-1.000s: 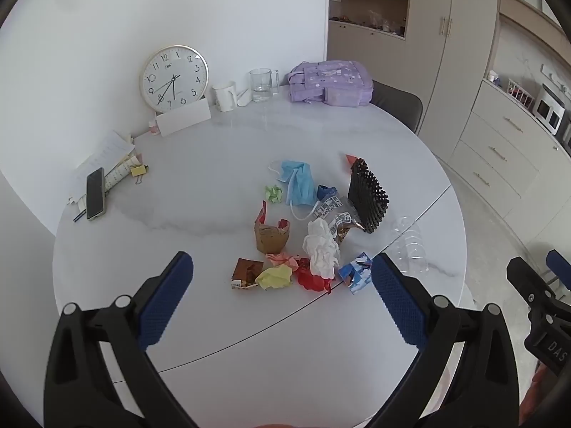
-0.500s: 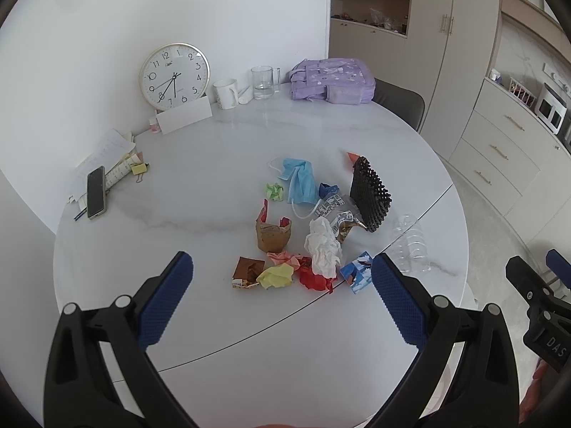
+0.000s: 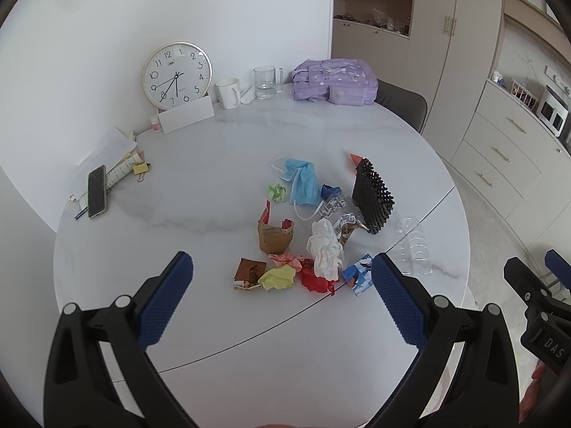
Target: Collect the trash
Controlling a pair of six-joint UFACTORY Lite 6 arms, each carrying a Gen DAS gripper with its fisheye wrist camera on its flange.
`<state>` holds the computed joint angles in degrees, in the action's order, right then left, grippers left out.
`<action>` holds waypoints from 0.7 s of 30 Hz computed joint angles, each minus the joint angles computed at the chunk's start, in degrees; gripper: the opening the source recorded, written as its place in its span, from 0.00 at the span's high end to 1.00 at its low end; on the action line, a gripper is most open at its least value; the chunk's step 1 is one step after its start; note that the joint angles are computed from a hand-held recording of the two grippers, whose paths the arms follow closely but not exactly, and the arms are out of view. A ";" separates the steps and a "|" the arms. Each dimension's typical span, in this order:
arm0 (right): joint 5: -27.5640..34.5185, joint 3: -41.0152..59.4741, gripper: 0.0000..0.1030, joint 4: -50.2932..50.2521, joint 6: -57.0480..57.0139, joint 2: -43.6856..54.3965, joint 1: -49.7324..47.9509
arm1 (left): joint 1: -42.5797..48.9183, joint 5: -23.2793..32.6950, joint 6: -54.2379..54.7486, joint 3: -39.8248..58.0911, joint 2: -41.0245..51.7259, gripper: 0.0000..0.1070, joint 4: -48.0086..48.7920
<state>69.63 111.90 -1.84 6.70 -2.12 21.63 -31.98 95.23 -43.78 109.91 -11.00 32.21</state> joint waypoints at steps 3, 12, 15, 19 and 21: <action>0.29 0.58 0.02 -0.04 0.09 0.42 0.13 | 0.50 -0.32 0.24 -0.20 -0.06 0.11 -0.27; 0.49 1.18 0.02 -0.14 0.13 0.87 0.19 | 0.62 0.13 0.74 1.02 0.65 0.11 -0.36; 0.62 1.45 0.02 -0.05 0.10 1.10 0.18 | 0.64 0.10 0.63 0.81 0.48 0.11 -0.47; 0.64 1.52 0.02 -0.08 0.06 1.20 0.06 | 0.82 0.13 0.88 1.29 0.79 0.11 -0.51; 0.68 1.58 0.02 -0.21 0.11 1.23 0.14 | 1.03 -0.10 0.89 0.79 0.39 0.11 -0.68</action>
